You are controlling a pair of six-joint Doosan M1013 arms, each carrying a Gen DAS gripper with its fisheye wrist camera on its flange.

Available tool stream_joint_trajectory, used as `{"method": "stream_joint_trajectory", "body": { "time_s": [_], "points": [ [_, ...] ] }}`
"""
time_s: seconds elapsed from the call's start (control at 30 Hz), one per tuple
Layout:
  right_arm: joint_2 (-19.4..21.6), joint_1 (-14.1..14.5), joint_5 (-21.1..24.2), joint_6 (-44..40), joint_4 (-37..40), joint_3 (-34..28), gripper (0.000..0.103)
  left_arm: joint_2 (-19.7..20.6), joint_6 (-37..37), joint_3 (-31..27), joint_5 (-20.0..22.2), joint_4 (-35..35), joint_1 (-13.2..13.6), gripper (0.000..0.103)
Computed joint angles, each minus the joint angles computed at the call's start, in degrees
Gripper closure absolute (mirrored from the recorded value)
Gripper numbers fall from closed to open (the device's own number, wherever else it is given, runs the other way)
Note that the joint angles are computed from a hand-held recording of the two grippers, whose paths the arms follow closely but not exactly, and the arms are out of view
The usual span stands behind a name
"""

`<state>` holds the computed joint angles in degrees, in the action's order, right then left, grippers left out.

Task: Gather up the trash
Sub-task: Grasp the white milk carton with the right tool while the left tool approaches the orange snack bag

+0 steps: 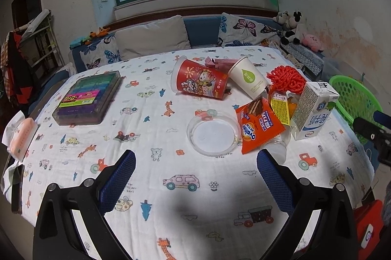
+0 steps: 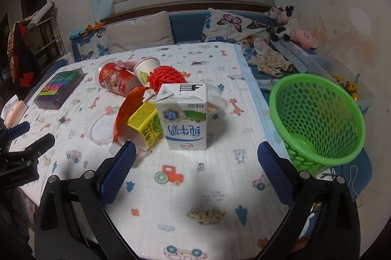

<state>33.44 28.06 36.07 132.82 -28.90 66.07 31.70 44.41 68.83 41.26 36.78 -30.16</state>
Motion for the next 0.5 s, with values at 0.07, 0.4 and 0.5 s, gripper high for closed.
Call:
{"method": "stream_joint_trajectory", "body": {
  "time_s": [0.07,0.4,0.5],
  "points": [
    [0.46,-0.36,0.14,-0.94,0.75,-0.80,0.004,0.29,0.54,-0.44,0.23,-0.46,0.09,0.007],
    [4.40,-1.65,2.82,-11.69,9.48,-7.94,0.004,1.94,3.40,-2.88,1.71,-3.44,0.69,0.007],
    [6.05,-1.89,4.69,-14.14,11.63,-10.49,0.004,2.40,4.15,-3.46,2.06,-4.24,0.86,0.007]
  ]
}}
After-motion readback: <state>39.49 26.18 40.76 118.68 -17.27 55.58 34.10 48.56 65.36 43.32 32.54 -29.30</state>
